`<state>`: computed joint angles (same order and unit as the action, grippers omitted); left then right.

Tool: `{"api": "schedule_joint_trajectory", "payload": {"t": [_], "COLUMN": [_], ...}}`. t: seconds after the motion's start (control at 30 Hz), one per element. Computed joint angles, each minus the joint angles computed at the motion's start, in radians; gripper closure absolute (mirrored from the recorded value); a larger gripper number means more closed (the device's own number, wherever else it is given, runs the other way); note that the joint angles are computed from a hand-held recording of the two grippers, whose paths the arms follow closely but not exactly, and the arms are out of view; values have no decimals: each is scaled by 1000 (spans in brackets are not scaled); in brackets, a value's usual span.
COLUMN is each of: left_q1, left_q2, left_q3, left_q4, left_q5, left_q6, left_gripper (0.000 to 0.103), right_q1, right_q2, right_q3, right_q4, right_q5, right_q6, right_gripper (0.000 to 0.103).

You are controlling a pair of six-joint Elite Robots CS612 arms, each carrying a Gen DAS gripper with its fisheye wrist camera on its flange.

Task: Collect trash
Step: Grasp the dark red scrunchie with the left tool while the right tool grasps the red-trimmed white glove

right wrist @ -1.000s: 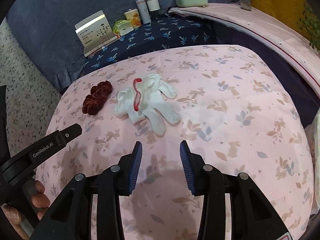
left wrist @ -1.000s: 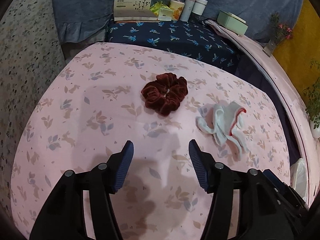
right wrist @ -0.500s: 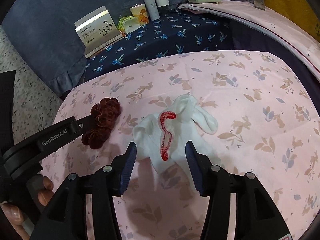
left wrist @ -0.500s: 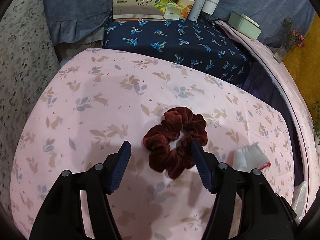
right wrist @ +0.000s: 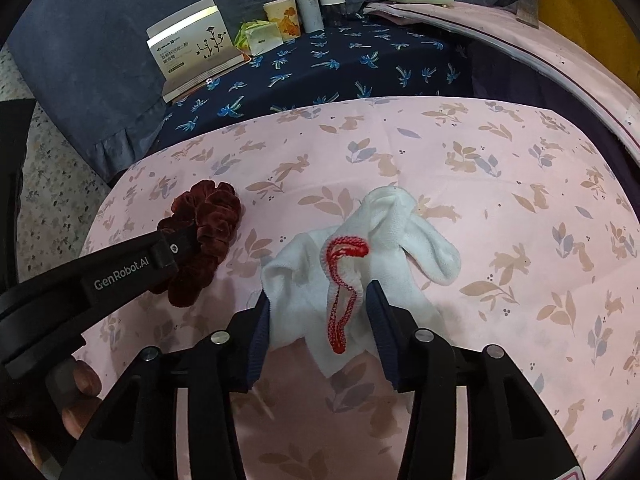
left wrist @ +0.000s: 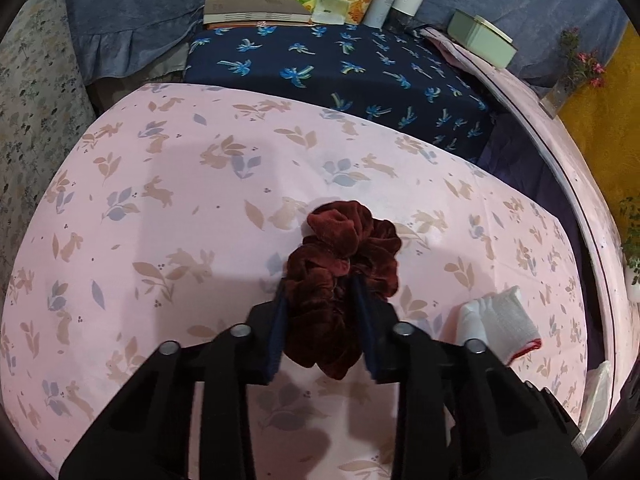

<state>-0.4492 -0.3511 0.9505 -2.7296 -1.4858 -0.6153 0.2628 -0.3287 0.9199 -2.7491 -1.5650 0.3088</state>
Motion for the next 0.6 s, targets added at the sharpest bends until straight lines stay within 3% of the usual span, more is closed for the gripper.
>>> {"api": "schedule_joint_trajectory", "payload": {"t": [0.07,0.13,0.6], "left_q1": [-6,-10,-55], "left_q2": [-4,-11,-81], "left_q3": [9,26,141], "left_q4": [-14,-36,-126], "left_q5": [9,11,-32], "left_q6": [13,19,40], "left_gripper": [83,86,89], "right_q1": [-1,-4,-33], "right_q2": [-3,-10,-119], "right_q3": [9,24,245], "right_q4": [-6,-15,-149], "right_q5": [5,10,33], "right_q6": [-2,-1,77], "right_gripper": [79,86,90]}}
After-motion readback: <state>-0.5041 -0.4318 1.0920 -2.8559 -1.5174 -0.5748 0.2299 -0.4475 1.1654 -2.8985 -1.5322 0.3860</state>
